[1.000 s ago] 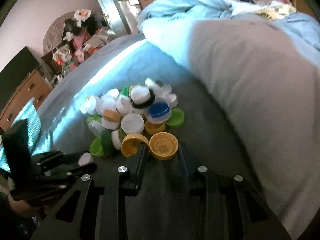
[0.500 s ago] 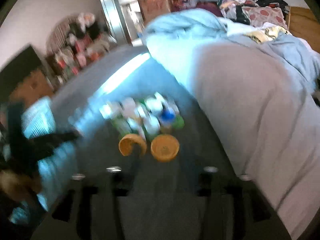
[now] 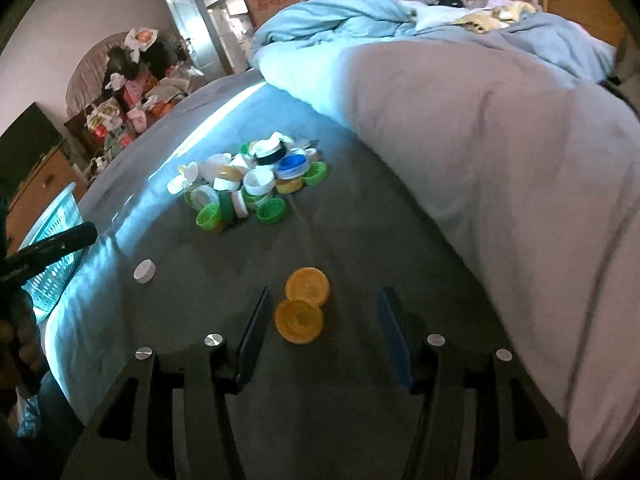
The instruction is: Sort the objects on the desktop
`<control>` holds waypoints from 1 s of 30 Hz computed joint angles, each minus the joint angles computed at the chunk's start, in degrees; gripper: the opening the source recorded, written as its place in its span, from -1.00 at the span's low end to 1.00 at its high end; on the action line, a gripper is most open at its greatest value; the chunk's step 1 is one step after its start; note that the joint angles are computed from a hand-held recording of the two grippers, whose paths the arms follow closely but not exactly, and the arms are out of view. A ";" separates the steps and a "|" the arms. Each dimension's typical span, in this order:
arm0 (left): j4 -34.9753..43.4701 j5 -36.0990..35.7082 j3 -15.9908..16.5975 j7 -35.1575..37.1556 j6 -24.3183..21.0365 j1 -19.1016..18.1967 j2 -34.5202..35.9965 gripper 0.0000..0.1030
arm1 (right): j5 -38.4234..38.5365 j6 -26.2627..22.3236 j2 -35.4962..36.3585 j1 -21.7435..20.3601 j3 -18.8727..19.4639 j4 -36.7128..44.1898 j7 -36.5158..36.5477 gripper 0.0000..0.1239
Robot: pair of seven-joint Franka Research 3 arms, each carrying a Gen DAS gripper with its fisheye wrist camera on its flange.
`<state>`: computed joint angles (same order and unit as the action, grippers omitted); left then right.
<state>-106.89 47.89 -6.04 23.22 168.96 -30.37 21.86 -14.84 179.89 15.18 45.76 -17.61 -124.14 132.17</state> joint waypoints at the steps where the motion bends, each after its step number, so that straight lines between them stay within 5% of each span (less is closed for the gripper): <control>1: 0.37 -0.32 -0.27 0.55 -0.15 0.14 0.33 -0.31 | 0.26 -0.84 0.77 -0.88 1.30 1.17 -1.28 -0.20; 4: 1.24 -2.25 -1.12 2.44 -0.52 0.63 1.32 -0.21 | 0.07 -6.15 2.96 -3.37 4.98 5.14 -5.29 -0.23; 6: 1.81 -3.14 -1.29 3.33 -0.76 0.52 1.96 -0.19 | -0.53 -11.80 4.61 -5.03 7.31 8.43 -6.72 -0.59; 10: 2.47 -4.97 -1.50 5.35 -0.55 0.35 2.74 -0.19 | -3.67 -12.29 4.79 -6.01 7.99 8.75 -3.53 -0.59; 14: 2.05 -4.75 -0.62 5.16 -1.18 -0.38 1.47 -0.29 | -14.88 -6.85 0.85 -0.62 1.01 5.18 8.66 -0.59; 18: 1.59 -4.71 -0.85 5.72 -2.88 0.41 -1.65 -0.45 | -24.40 -6.80 -2.69 1.32 -1.79 6.19 16.65 -0.59; 22: 0.45 -1.29 -0.56 3.73 -3.92 1.04 -5.86 -0.45 | -25.41 -4.25 -3.59 -1.79 1.23 9.42 17.75 -0.59; 27: -3.05 2.91 -1.78 -1.81 -3.71 3.29 -10.49 -0.45 | -32.60 6.27 -2.86 1.84 -4.26 9.94 28.94 -0.59; 30: -4.45 3.29 -3.22 -2.70 -3.54 4.88 -11.54 -0.45 | -26.68 14.32 -1.79 -4.62 1.67 8.03 28.65 -0.58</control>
